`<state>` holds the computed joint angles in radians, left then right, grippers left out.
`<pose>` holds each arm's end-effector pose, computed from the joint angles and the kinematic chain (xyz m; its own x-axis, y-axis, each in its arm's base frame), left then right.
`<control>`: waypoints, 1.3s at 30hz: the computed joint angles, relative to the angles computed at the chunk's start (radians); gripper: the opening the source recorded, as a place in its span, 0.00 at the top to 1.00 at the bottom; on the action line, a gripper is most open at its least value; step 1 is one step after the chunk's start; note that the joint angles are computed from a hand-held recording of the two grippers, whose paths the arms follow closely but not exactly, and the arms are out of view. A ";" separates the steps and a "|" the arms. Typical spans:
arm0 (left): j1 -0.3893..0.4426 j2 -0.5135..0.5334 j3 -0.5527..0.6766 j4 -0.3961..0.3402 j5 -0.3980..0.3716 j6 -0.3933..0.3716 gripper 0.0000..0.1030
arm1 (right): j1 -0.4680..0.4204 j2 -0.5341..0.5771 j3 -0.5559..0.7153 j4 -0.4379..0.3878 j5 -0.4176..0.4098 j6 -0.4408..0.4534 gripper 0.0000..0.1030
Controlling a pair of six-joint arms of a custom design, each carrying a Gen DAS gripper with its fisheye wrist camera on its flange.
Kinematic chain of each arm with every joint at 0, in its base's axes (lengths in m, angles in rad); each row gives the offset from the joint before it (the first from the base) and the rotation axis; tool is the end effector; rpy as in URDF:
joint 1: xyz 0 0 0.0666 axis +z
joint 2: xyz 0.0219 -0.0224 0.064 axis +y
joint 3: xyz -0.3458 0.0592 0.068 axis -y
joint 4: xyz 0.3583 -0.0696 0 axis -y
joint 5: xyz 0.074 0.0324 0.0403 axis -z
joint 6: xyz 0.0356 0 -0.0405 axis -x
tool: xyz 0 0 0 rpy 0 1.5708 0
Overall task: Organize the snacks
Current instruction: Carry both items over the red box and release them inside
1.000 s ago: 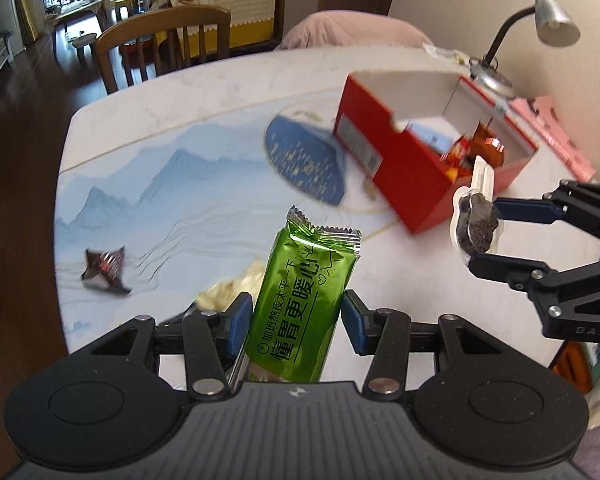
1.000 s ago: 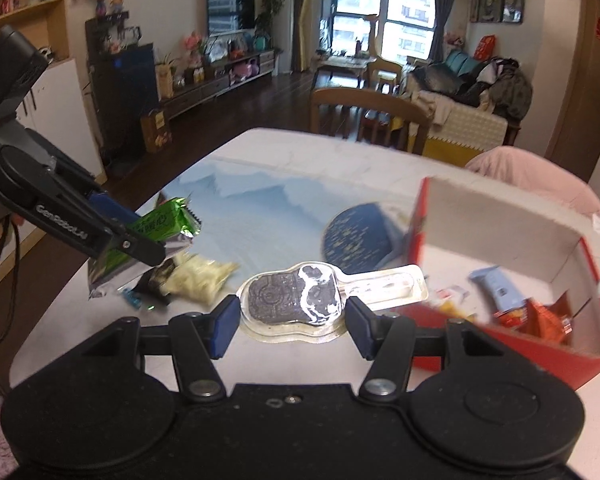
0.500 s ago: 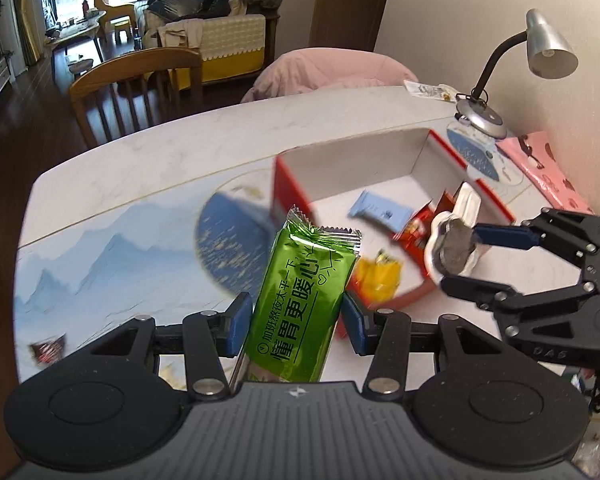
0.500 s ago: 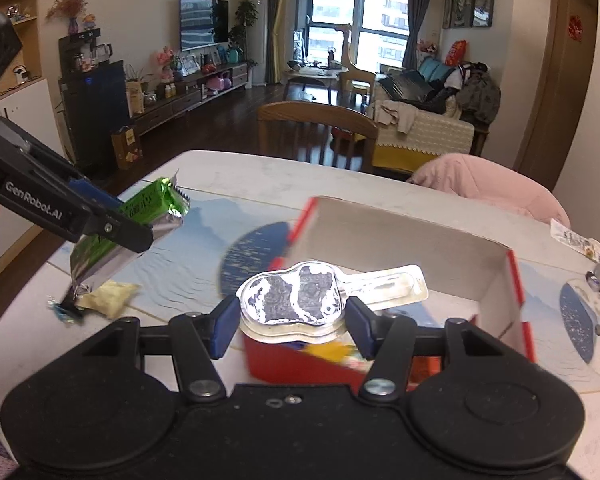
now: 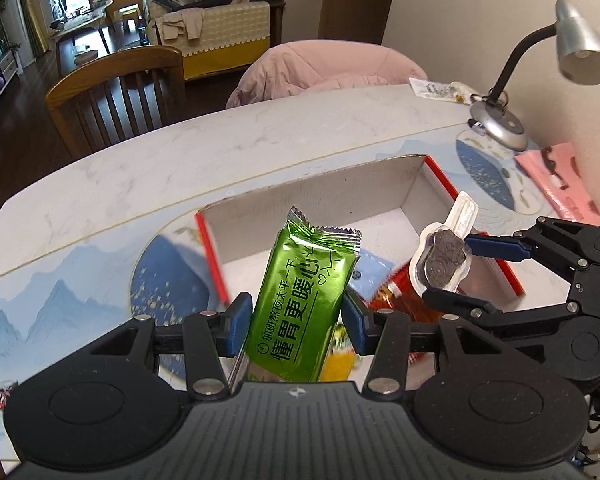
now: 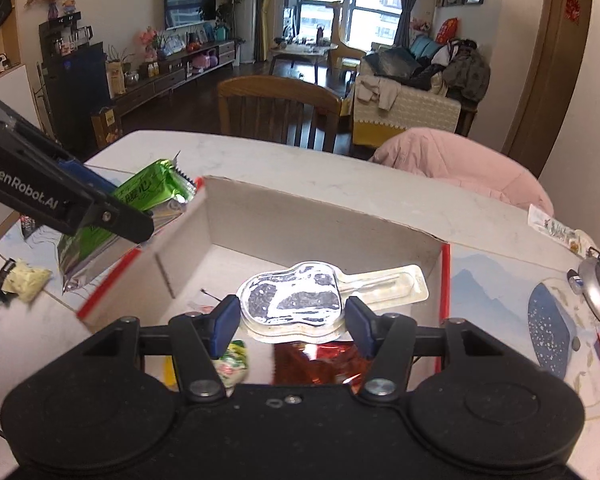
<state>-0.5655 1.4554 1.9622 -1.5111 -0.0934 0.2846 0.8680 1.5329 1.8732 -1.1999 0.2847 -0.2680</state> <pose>0.3574 -0.2234 0.5634 -0.8217 0.1904 -0.5372 0.2715 0.9595 -0.0752 0.3214 0.3633 0.5162 -0.6347 -0.3561 -0.6858 -0.4622 0.8862 -0.0323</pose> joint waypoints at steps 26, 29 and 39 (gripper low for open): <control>-0.034 0.308 0.176 -0.162 0.028 0.012 0.53 | -0.079 0.117 0.069 -0.121 -0.161 0.173 0.45; -0.031 0.302 0.163 -0.163 0.020 0.015 0.53 | -0.082 0.123 0.076 -0.123 -0.162 0.175 0.45; -0.017 0.250 0.110 -0.117 0.076 0.025 0.52 | -0.077 0.096 0.059 -0.104 -0.152 0.187 0.39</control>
<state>-0.5821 1.7052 2.0719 -1.6280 -0.0169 0.3100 0.7914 1.6286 1.9317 -1.3034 0.1332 -0.0814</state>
